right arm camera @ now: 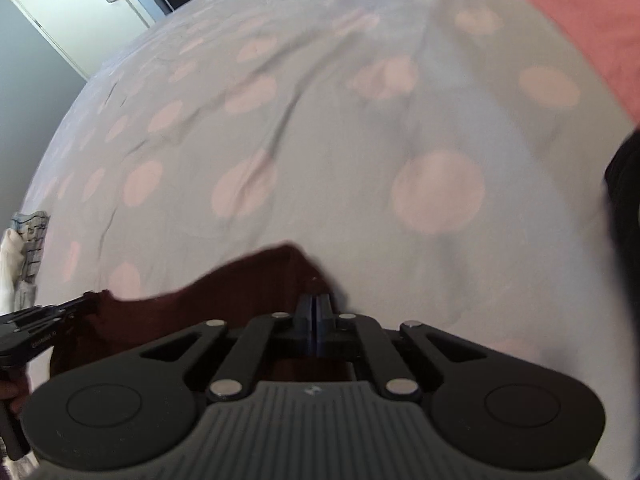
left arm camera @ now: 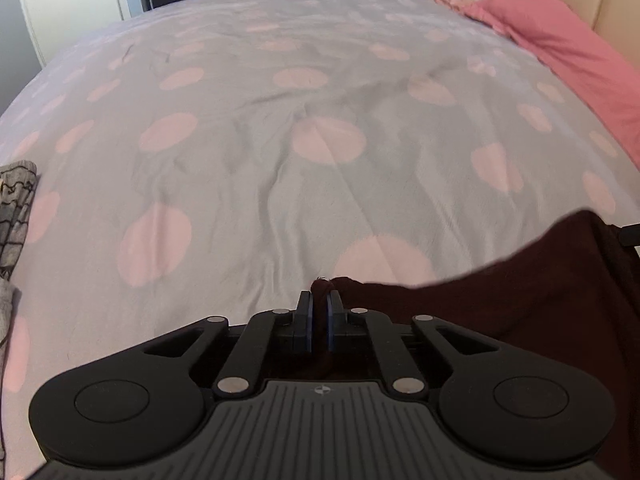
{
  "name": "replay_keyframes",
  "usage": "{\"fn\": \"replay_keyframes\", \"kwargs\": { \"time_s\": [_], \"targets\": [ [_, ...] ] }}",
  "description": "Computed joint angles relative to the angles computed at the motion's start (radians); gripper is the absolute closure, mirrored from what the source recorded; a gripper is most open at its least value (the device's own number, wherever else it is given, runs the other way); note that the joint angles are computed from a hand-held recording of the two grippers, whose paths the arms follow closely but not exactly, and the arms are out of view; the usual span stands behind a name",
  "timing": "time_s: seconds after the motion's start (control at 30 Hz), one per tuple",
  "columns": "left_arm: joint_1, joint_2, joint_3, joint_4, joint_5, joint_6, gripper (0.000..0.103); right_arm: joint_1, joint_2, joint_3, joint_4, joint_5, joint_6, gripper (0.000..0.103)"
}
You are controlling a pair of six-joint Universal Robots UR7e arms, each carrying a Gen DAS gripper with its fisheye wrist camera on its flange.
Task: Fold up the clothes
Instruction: 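Lower the maroon sweater onto the bed and open both grippers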
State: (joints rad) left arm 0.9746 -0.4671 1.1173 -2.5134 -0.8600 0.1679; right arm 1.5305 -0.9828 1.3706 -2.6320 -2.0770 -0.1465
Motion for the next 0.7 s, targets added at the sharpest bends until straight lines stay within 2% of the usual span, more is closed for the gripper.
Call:
{"fn": "replay_keyframes", "kwargs": {
  "time_s": [0.13, 0.27, 0.37, 0.43, 0.47, 0.6, 0.7],
  "targets": [
    [-0.012, 0.021, -0.005, -0.103, 0.029, 0.043, 0.099, 0.030, 0.049, -0.003, -0.207, -0.148, -0.156, 0.101],
    [-0.013, 0.044, -0.035, -0.104, 0.029, 0.053, 0.099, 0.036, 0.085, -0.012, -0.299, -0.200, -0.260, 0.101],
    [-0.005, 0.061, -0.073, 0.002, 0.039, -0.010, 0.099, 0.035, 0.093, -0.015, -0.304, -0.198, -0.273, 0.101],
    [-0.004, 0.070, -0.089, 0.059, 0.060, -0.033, 0.098, 0.029, 0.084, -0.017, -0.248, -0.179, -0.244, 0.101],
    [-0.006, 0.066, -0.081, 0.049, 0.059, -0.026, 0.096, 0.026, 0.079, -0.019, -0.216, -0.170, -0.227, 0.101],
    [-0.020, 0.032, -0.032, -0.022, 0.055, 0.007, 0.069, 0.026, 0.057, -0.007, -0.185, -0.140, -0.235, 0.093],
    [-0.034, -0.010, 0.009, -0.047, 0.062, 0.005, 0.066, 0.032, 0.030, 0.019, -0.191, -0.128, -0.248, 0.086]
  ]
}}
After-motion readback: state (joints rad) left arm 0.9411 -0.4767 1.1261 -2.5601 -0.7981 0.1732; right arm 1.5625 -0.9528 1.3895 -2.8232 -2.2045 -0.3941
